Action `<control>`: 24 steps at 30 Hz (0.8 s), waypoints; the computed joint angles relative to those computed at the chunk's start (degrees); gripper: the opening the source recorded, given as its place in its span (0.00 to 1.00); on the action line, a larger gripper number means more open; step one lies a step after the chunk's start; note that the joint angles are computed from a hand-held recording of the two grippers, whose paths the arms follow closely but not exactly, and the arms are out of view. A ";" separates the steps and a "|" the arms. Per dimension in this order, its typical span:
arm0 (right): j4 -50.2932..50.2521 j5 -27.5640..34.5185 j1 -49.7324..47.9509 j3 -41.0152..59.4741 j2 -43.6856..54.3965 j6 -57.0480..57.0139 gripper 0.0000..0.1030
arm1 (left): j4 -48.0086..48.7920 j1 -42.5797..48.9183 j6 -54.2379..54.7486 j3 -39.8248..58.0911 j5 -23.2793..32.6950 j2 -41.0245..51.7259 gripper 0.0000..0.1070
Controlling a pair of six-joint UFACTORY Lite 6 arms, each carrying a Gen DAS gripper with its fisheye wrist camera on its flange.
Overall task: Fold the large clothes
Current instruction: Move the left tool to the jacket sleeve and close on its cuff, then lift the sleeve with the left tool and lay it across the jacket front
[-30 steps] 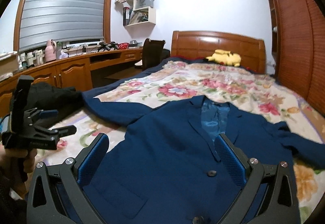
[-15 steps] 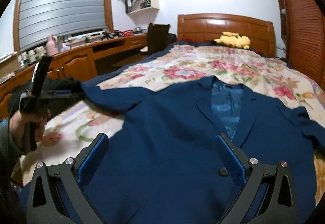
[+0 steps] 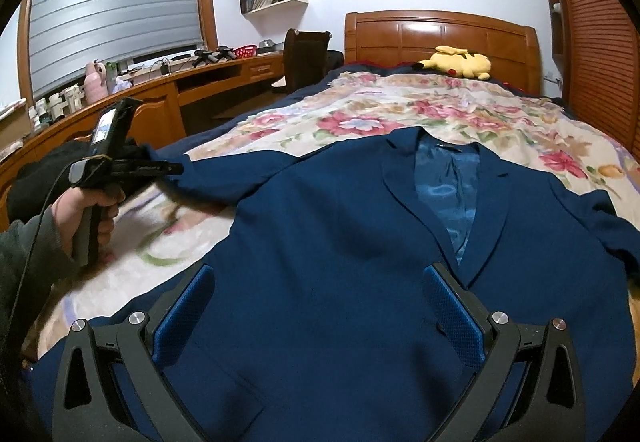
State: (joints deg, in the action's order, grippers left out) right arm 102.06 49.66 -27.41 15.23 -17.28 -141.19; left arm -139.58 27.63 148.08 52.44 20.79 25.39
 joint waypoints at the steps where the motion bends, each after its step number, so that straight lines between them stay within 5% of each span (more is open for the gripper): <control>1: 0.01 0.02 0.01 0.01 0.09 -0.06 1.00 | 3.66 0.64 -4.56 1.64 -0.50 1.16 0.60; 8: -1.21 0.61 -0.80 -0.40 -0.45 0.98 1.00 | 18.97 2.47 -24.07 9.33 -4.01 7.42 0.58; 12: -1.96 0.84 -1.22 -0.58 -1.26 1.84 1.00 | 26.87 3.27 -32.38 10.14 -1.06 8.23 0.08; 13: -2.11 0.94 -1.38 -0.92 -1.63 1.89 1.00 | 26.59 3.16 -31.81 9.30 0.00 7.25 0.04; 24: -8.47 4.52 -7.44 1.42 -2.60 6.84 1.00 | 23.64 -10.25 -27.30 -9.12 -2.98 -21.83 0.03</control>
